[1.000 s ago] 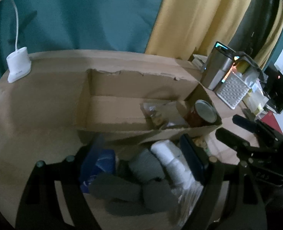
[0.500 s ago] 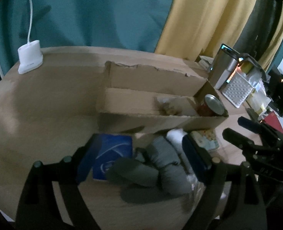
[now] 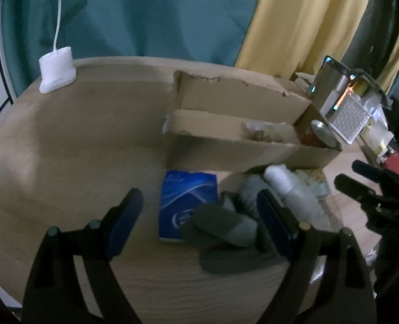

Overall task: Organize objects
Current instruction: 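Grasp the blue tissue pack with the left tool while the right tool grasps the cartoon tissue pack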

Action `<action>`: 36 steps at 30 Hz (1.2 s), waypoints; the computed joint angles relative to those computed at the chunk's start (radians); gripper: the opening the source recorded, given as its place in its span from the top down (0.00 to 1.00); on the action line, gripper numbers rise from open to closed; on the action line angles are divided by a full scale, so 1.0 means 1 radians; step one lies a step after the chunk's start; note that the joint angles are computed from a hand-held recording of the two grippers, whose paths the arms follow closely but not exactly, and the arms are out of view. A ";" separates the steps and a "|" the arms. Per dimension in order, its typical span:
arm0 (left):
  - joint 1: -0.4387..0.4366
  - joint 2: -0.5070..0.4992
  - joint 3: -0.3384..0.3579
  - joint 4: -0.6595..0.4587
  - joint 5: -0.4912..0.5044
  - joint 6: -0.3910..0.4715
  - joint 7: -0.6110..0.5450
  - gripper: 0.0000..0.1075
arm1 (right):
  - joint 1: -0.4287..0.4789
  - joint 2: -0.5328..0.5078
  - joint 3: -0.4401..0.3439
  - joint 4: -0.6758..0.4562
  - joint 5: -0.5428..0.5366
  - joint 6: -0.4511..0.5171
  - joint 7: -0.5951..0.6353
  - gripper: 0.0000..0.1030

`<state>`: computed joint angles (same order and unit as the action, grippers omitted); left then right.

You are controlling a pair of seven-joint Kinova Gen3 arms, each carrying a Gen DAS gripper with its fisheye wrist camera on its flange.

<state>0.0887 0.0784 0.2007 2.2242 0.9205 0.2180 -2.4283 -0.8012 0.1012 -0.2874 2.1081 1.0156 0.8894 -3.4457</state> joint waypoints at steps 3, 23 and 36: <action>0.001 0.014 -0.002 0.000 -0.021 -0.009 0.018 0.19 | 0.002 0.006 0.002 0.000 -0.006 -0.006 0.001 0.25; -0.054 0.087 0.063 -0.035 -0.212 -0.004 0.196 0.19 | 0.030 0.040 0.043 0.007 -0.034 -0.072 0.017 0.25; 0.069 0.181 -0.032 -0.158 -0.560 0.043 0.532 0.19 | 0.060 0.055 0.073 0.007 -0.063 -0.133 0.061 0.25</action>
